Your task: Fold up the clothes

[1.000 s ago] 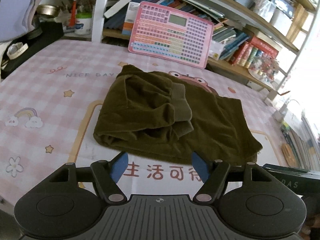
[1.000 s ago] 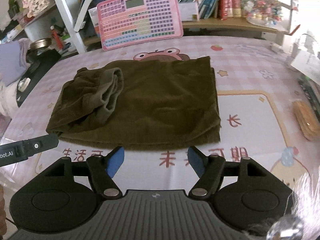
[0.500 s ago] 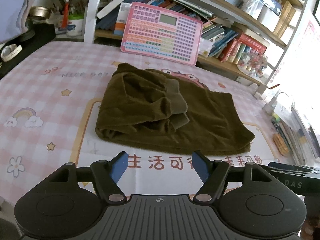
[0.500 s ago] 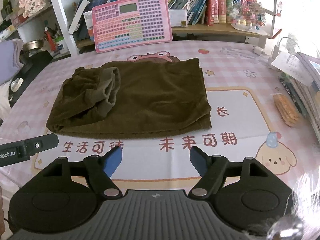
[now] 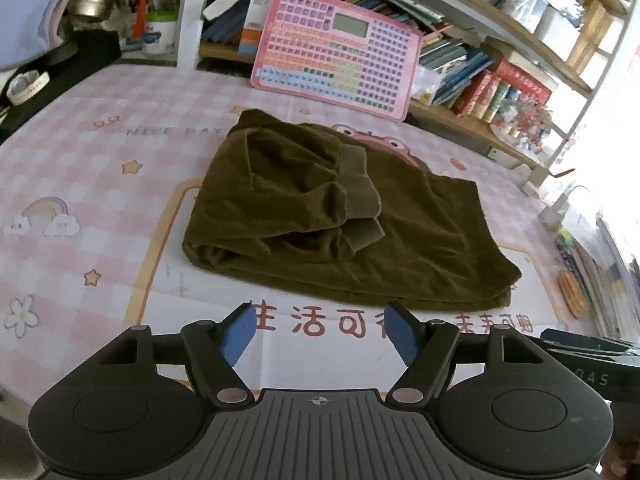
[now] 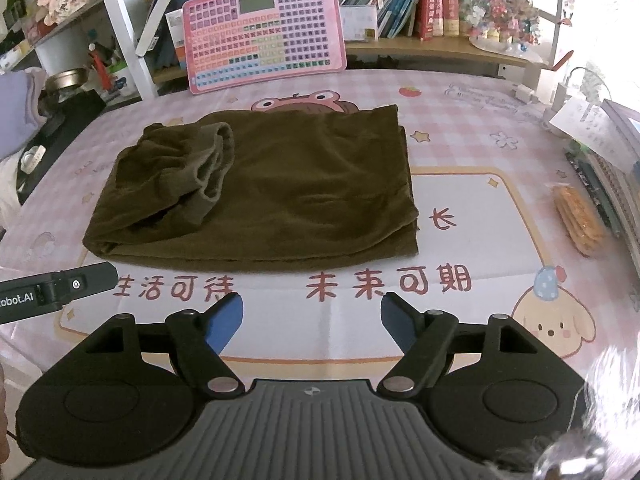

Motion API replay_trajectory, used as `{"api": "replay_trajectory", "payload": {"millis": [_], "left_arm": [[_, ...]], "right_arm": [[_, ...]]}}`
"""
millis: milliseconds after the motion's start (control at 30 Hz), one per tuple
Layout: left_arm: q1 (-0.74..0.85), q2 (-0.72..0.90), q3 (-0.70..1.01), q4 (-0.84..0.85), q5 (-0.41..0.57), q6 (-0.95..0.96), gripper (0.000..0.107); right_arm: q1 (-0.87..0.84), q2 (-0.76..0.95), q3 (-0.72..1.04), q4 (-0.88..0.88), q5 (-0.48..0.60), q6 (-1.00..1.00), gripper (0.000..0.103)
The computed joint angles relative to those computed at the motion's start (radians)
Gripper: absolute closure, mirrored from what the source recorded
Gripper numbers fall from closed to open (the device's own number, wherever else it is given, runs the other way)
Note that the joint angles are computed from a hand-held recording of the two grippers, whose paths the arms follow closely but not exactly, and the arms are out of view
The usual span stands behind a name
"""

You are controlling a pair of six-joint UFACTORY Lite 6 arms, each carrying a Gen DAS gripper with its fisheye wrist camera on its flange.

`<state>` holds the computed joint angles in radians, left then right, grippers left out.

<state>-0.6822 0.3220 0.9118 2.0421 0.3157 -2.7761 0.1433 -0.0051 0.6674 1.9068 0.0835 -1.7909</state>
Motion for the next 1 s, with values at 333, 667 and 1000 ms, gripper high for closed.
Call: {"api": "replay_trajectory", "payload": {"millis": [333, 667, 1000], "left_arm": [[-0.082, 0.226, 0.318, -0.592, 0.066, 0.478, 0.035], [-0.188, 0.586, 0.902, -1.104, 0.304, 0.941, 0.035], [-0.256, 0.926, 1.517, -1.302, 0.596, 1.191, 0.035]], "right_arm": [[-0.231, 0.223, 0.196, -0.37, 0.205, 0.164, 0.028], [-0.477, 0.623, 0.724, -0.842, 0.573, 0.511, 0.031], [-0.582, 1.187, 1.571, -1.081, 1.115, 1.033, 0.05]]}}
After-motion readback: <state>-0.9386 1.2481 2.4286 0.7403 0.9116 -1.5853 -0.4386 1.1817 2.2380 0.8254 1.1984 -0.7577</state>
